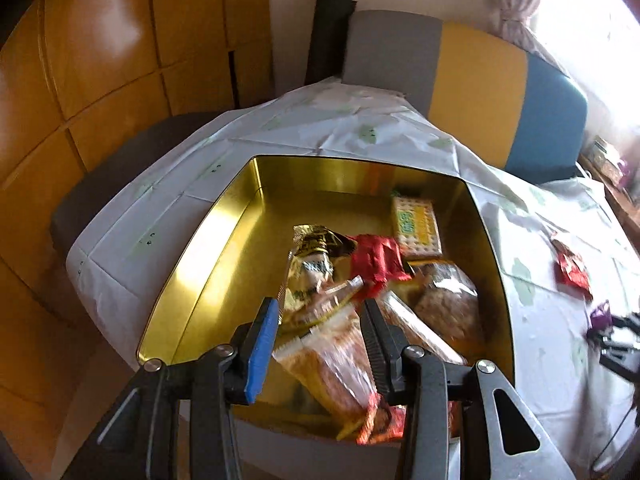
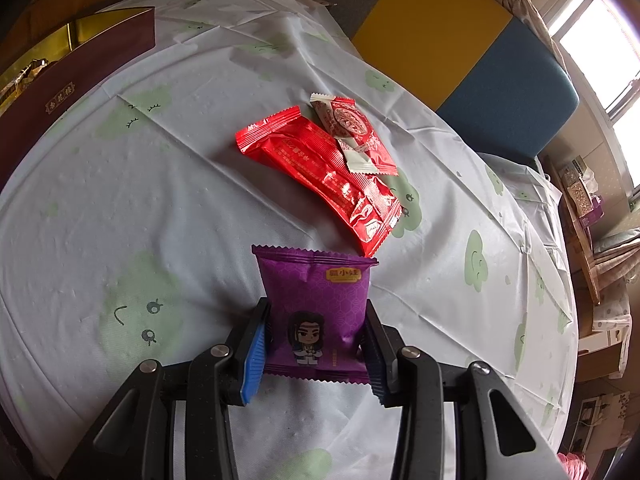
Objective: Organize snacks
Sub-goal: 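Carry the purple pack in the right gripper toward the gold tin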
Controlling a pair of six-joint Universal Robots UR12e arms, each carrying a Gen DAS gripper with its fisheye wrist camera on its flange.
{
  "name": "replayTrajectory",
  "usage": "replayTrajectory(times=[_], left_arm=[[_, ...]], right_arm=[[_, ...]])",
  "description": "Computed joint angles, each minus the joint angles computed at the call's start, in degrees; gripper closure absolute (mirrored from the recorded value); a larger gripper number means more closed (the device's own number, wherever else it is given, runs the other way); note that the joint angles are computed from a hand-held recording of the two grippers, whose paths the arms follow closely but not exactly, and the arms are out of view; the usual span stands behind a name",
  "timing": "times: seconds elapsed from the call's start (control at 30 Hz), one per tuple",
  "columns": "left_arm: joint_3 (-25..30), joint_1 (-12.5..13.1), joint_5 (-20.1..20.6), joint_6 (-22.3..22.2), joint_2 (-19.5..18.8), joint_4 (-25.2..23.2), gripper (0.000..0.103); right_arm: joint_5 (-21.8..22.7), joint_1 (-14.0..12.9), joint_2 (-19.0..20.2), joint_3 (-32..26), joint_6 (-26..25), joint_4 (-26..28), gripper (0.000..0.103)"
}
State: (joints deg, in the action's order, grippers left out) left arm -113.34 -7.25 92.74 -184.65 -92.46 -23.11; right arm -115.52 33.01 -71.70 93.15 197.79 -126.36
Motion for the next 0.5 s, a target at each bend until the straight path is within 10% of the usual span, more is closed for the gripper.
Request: replayTrajectory(times=[0.5], left_arm=[[-3.41, -0.73, -1.33, 2.07, 2.81, 1.38, 0.060]], right_arm=[[1.65, -0.29, -0.20, 0.43, 2.05, -0.92, 0.063]])
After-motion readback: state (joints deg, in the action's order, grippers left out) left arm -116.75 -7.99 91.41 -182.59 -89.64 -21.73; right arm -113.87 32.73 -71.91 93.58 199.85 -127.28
